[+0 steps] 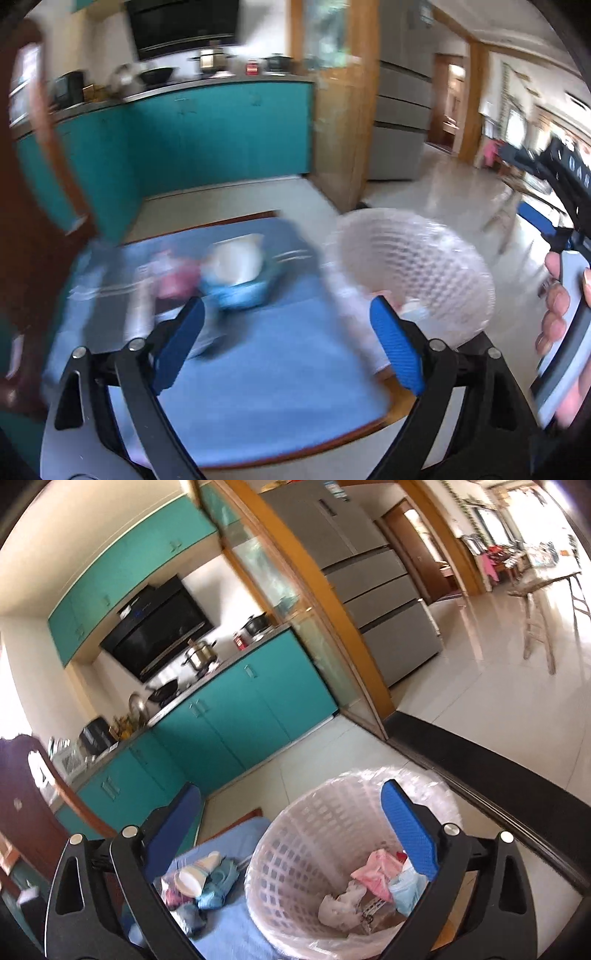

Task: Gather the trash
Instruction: 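Carry the blue face mask to the wastebasket and open the left gripper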

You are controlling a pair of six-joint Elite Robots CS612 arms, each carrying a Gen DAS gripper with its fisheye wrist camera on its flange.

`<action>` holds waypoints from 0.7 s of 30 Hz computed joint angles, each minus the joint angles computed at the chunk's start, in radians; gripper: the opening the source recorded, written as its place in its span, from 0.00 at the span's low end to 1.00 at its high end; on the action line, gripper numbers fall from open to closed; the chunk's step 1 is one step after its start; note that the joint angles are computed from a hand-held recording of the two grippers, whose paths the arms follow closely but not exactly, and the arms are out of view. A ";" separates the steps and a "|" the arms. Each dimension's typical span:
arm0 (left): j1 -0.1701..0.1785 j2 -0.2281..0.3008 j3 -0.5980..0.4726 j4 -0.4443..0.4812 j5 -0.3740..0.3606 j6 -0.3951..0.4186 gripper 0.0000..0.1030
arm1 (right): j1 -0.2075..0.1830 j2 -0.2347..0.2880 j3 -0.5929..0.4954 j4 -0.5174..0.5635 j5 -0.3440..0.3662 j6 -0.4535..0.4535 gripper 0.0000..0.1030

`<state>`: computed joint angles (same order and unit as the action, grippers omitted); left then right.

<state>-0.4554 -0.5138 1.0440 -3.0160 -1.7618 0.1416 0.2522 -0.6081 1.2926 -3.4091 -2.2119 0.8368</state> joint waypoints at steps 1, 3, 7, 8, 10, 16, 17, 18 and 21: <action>0.018 -0.008 0.017 -0.019 0.024 -0.023 0.90 | 0.003 0.004 -0.012 0.015 0.019 -0.018 0.94; 0.037 -0.014 0.037 -0.052 0.067 -0.042 0.91 | 0.012 0.015 -0.041 0.050 0.050 -0.060 0.94; 0.075 -0.029 0.081 -0.105 0.122 -0.120 0.91 | 0.041 0.046 -0.109 0.115 0.102 -0.148 0.93; 0.085 -0.027 0.077 -0.097 0.106 -0.142 0.91 | 0.052 0.059 -0.135 0.138 0.114 -0.182 0.93; 0.096 -0.028 0.083 -0.080 0.077 -0.166 0.91 | 0.068 0.079 -0.175 0.173 0.125 -0.224 0.93; 0.096 -0.017 0.074 -0.065 0.076 -0.122 0.92 | 0.099 0.123 -0.254 0.258 0.164 -0.286 0.93; 0.098 -0.016 0.073 -0.061 0.069 -0.126 0.92 | 0.101 0.126 -0.259 0.268 0.168 -0.288 0.93; 0.099 -0.017 0.071 -0.055 0.062 -0.127 0.92 | 0.101 0.128 -0.264 0.276 0.171 -0.288 0.93; 0.099 -0.020 0.075 -0.054 0.059 -0.127 0.92 | 0.098 0.130 -0.271 0.289 0.176 -0.273 0.93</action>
<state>-0.3565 -0.5342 1.1193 -3.0696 -1.7024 0.0149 0.3498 -0.4776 1.0221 -3.1203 -2.0358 0.5635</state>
